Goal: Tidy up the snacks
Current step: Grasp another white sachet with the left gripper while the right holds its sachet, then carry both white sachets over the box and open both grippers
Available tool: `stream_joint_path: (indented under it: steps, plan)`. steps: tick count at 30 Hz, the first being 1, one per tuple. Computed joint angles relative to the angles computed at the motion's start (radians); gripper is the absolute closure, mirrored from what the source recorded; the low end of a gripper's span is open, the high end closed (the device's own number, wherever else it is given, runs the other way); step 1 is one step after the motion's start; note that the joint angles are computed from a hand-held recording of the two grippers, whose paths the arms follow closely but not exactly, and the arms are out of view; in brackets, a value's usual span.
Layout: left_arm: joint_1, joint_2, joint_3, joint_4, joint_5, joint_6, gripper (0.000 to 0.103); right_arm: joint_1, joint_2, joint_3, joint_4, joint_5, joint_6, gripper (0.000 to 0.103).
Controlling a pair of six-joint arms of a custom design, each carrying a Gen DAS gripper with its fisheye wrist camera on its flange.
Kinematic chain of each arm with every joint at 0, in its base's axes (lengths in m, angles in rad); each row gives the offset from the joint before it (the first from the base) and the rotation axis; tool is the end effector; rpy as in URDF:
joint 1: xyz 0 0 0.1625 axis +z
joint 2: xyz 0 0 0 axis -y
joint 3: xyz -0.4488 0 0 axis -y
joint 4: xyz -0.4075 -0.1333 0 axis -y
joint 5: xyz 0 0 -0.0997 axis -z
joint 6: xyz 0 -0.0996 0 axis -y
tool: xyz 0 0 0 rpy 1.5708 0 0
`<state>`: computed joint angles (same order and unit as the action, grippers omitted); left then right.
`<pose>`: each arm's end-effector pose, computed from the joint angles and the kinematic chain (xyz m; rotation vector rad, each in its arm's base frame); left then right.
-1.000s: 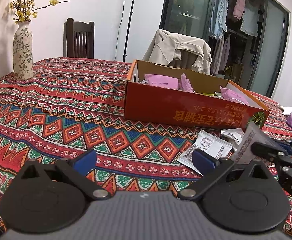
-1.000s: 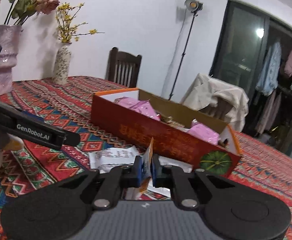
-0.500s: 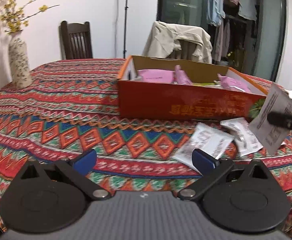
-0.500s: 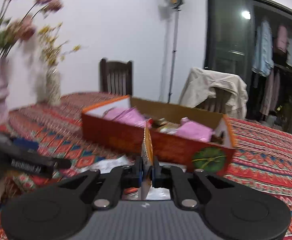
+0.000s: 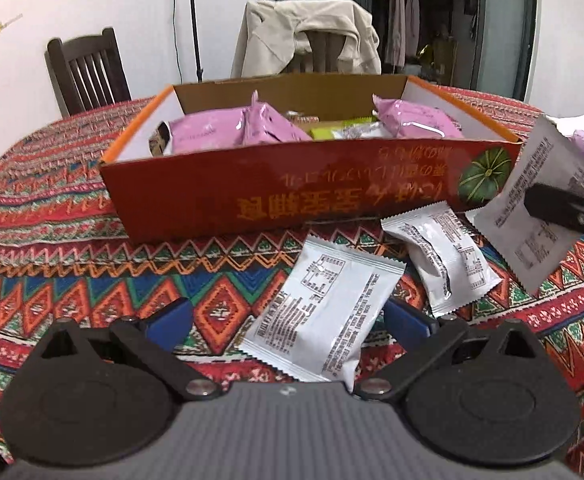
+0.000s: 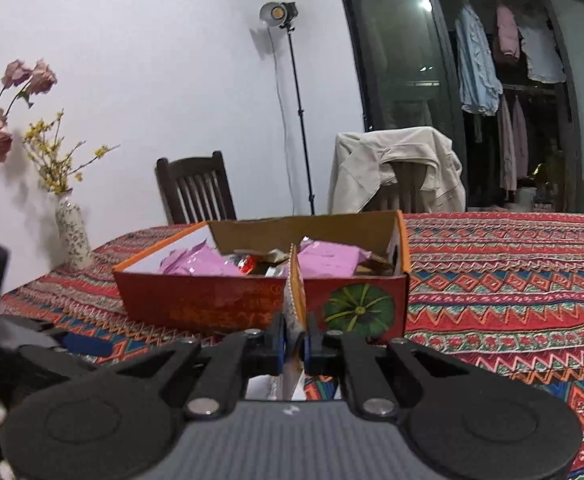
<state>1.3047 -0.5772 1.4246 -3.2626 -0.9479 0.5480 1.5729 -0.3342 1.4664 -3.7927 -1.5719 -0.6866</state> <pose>-0.0185 -0.7957 0.1228 0.5971 2.2138 -0.9067 0.1347 -0.7312 -0.0169 0.8176 -2.2820 1.3834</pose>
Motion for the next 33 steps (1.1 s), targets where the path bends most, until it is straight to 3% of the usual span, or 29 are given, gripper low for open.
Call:
stream_joint_path:
  steps: [4,6,9,11,33]
  plan:
    - [0.009,0.004,-0.020,0.022,-0.004,-0.033,0.004,-0.001,-0.003,0.010,-0.001,0.018,0.002,0.095]
    - [0.010,0.002,-0.015,0.006,-0.007,-0.026,0.016,-0.002,-0.003,0.014,-0.004,0.023,0.003,0.095]
    - [0.008,-0.006,-0.007,-0.001,-0.023,-0.006,0.048,0.000,-0.001,0.012,-0.007,0.020,0.004,0.095]
    - [0.010,-0.016,0.001,0.008,-0.047,-0.002,0.057,-0.001,0.000,0.011,-0.010,0.022,0.006,0.095]
    - [-0.007,-0.063,0.068,-0.146,-0.149,0.044,0.060,0.034,0.003,-0.002,-0.055,-0.006,-0.045,0.095]
